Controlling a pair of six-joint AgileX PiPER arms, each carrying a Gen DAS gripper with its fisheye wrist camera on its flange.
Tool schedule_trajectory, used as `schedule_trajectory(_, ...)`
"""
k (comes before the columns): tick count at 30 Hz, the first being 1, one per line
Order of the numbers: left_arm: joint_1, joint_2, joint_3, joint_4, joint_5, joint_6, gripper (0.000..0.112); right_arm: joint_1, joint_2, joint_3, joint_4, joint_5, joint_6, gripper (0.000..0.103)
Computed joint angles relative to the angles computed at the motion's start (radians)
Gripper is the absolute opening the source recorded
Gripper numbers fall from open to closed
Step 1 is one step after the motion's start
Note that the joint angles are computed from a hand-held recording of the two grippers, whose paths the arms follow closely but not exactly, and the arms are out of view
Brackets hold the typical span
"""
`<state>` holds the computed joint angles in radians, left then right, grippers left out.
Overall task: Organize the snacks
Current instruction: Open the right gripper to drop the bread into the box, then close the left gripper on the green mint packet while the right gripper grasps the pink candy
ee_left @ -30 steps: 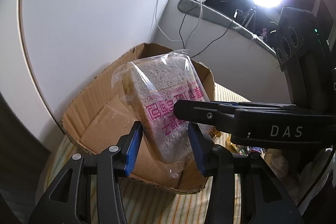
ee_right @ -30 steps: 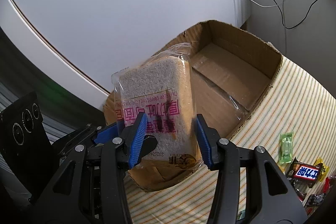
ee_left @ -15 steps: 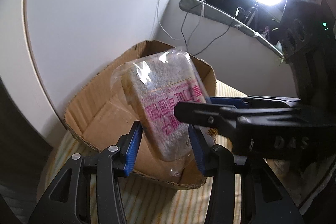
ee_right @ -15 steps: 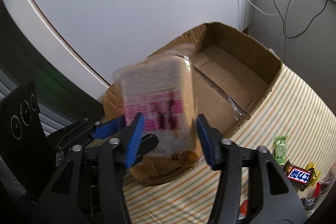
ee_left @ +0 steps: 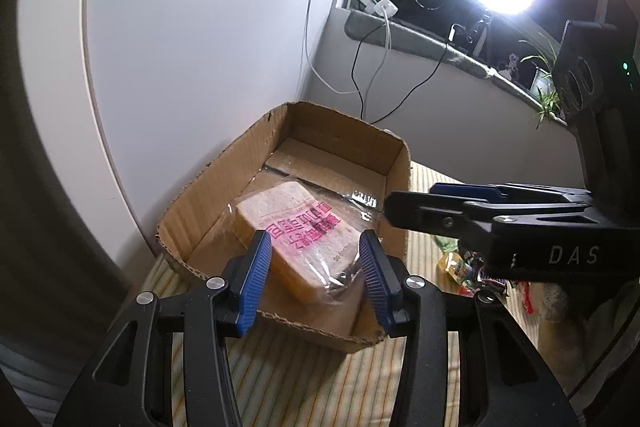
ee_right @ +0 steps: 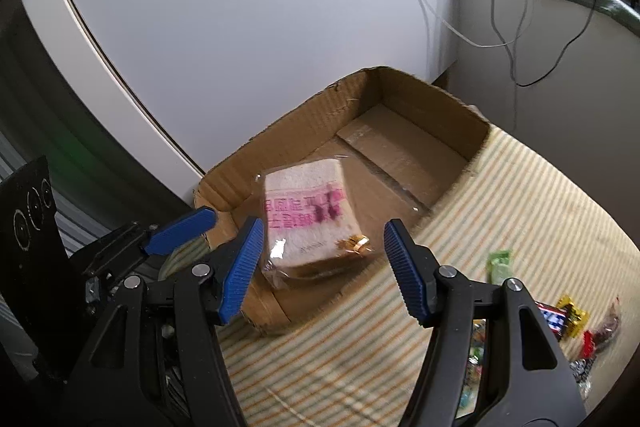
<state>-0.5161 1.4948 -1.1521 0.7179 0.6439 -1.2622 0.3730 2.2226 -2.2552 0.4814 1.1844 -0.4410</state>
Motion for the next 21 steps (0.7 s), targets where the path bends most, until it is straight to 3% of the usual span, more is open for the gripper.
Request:
schedule_trajectory(11, -0.140, -0.012, 0.007, 0.112, 0.056, -0.101, 0.045, -0.154, -0.305, 0.483, 0.058, -0.265, -0.168, 0.065)
schedule_trajectory(13, -0.162, -0.006, 0.006, 0.120, 0.047, -0.110, 0.045, -0.205, -0.344, 0.544, 0.099, -0.283, -0.218, 0.066)
schedule_trajectory(17, -0.195, 0.028, -0.017, 0.098, 0.031, -0.090, 0.045, -0.291, -0.426, 0.668, 0.116, -0.320, -0.309, 0.079)
schedule_trajectory(21, -0.213, 0.066, -0.048, 0.054, 0.013, -0.054, 0.045, -0.363, -0.506, 0.791, 0.094, -0.363, -0.391, 0.079)
